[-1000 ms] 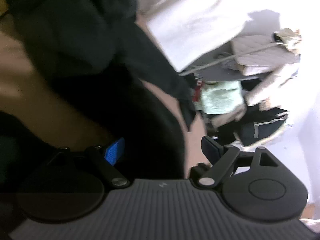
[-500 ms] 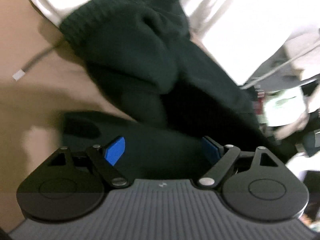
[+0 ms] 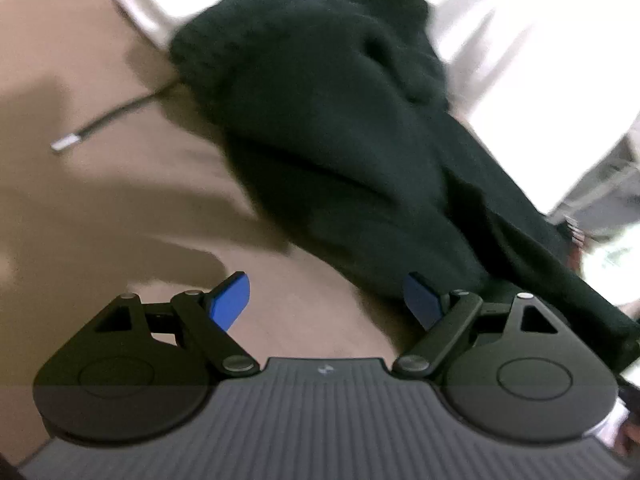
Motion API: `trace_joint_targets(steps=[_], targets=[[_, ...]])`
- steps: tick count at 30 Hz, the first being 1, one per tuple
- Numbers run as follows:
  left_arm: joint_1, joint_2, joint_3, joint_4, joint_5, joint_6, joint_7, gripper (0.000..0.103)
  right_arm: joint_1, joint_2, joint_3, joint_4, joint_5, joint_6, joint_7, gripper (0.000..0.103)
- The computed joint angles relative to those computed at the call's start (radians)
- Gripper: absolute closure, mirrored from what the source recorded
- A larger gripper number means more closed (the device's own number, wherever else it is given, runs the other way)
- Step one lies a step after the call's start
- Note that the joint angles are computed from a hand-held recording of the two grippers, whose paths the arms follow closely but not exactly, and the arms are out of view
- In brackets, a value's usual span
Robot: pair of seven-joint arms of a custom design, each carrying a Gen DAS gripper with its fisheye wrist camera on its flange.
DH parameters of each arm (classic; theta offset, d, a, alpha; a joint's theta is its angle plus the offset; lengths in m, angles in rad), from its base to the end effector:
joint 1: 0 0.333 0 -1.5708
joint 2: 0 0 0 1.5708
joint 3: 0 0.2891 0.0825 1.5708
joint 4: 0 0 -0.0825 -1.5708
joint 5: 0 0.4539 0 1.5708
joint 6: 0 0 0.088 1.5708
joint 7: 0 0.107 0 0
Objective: Fold clothes
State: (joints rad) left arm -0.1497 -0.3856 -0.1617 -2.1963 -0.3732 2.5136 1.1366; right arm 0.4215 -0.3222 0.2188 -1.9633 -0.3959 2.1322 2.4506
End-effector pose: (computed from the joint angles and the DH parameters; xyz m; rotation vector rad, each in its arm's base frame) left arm 0.5368 -0.1781 0.5760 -2.3535 1.6718 -1.1179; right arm 0.4633 0.3418 0.6306 -1.7498 1.9399 -0.6242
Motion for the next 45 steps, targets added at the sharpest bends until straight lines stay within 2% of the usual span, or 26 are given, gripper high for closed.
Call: trace_joint_targets(steps=[3, 6, 7, 8, 12, 13, 15, 16, 17, 19, 22, 23, 26, 27, 30, 31, 33, 35, 38, 41, 42, 45], targets=[[0.046, 0.019, -0.046, 0.022, 0.113, -0.025, -0.101, 0.019, -0.005, -0.038, -0.026, -0.057, 0.053, 0.014, 0.000, 0.095], [0.112, 0.036, -0.135, 0.078, 0.422, -0.101, -0.174, 0.019, -0.005, -0.088, 0.000, -0.115, 0.013, 0.054, 0.006, 0.095], [0.116, 0.045, -0.151, 0.098, 0.505, -0.123, -0.165, 0.019, -0.002, -0.104, 0.006, -0.131, 0.010, 0.052, 0.008, 0.095], [0.106, 0.050, -0.150, 0.103, 0.537, -0.122, -0.157, 0.019, -0.001, -0.116, 0.010, -0.142, 0.009, 0.052, 0.015, 0.095], [0.041, 0.049, -0.060, 0.087, 0.356, -0.116, -0.122, 0.019, -0.004, -0.118, 0.024, -0.140, -0.012, 0.017, 0.007, 0.095], [0.048, 0.051, -0.061, 0.094, 0.364, -0.139, -0.130, 0.019, -0.002, -0.101, 0.031, -0.120, -0.030, -0.014, -0.029, 0.094], [0.071, 0.077, -0.114, 0.137, 0.488, -0.232, -0.192, 0.019, 0.009, -0.052, 0.059, -0.075, -0.102, -0.091, -0.137, 0.088], [0.071, 0.075, -0.118, 0.150, 0.527, -0.271, -0.195, 0.019, 0.018, -0.028, 0.072, -0.057, -0.138, -0.126, -0.190, 0.085], [0.067, 0.064, -0.111, 0.143, 0.526, -0.273, -0.189, 0.019, 0.029, -0.002, 0.084, -0.039, -0.175, -0.160, -0.244, 0.082], [0.017, 0.018, -0.033, 0.081, 0.342, -0.184, -0.118, 0.019, 0.046, 0.029, 0.098, -0.019, -0.218, -0.213, -0.255, 0.078], [-0.068, -0.023, 0.077, 0.015, -0.022, -0.087, 0.042, 0.018, 0.071, 0.046, 0.087, 0.005, -0.204, -0.260, -0.235, 0.061], [-0.072, -0.027, 0.078, 0.013, -0.066, -0.082, 0.064, 0.017, 0.077, 0.048, 0.083, 0.010, -0.196, -0.274, -0.226, 0.050], [-0.050, -0.010, 0.037, 0.034, -0.069, -0.092, 0.073, 0.016, 0.081, 0.026, 0.075, -0.002, -0.193, -0.294, -0.148, 0.043], [-0.048, -0.004, 0.024, 0.034, -0.071, -0.080, 0.070, 0.016, 0.084, 0.003, 0.063, -0.020, -0.168, -0.272, -0.128, 0.041], [-0.077, 0.019, 0.027, 0.021, -0.175, -0.006, 0.090, 0.011, 0.103, -0.191, 0.002, -0.221, -0.022, -0.028, -0.050, 0.038], [-0.081, 0.032, 0.020, 0.027, -0.184, -0.005, 0.088, 0.011, 0.100, -0.239, -0.002, -0.275, 0.018, 0.026, -0.003, 0.034], [-0.062, 0.056, -0.018, 0.043, -0.108, 0.000, 0.056, 0.010, 0.097, -0.327, -0.006, -0.378, 0.090, 0.130, 0.090, 0.033], [-0.047, 0.081, -0.048, 0.057, -0.022, 0.020, 0.029, 0.010, 0.099, -0.384, -0.008, -0.482, 0.175, 0.273, 0.215, 0.033], [-0.052, 0.083, -0.051, 0.046, -0.011, 0.075, -0.014, 0.009, 0.157, -0.356, -0.059, -0.547, 0.317, 0.446, 0.257, 0.033], [-0.081, 0.072, -0.017, 0.016, -0.114, 0.132, -0.012, 0.005, 0.216, -0.273, -0.085, -0.533, 0.393, 0.596, 0.199, 0.033], [-0.088, 0.070, -0.008, 0.012, -0.136, 0.133, -0.002, 0.005, 0.241, -0.237, -0.102, -0.514, 0.417, 0.626, 0.158, 0.032], [-0.081, 0.058, -0.013, 0.009, -0.128, 0.132, 0.003, 0.005, 0.249, -0.150, -0.104, -0.442, 0.434, 0.613, 0.073, 0.028]])
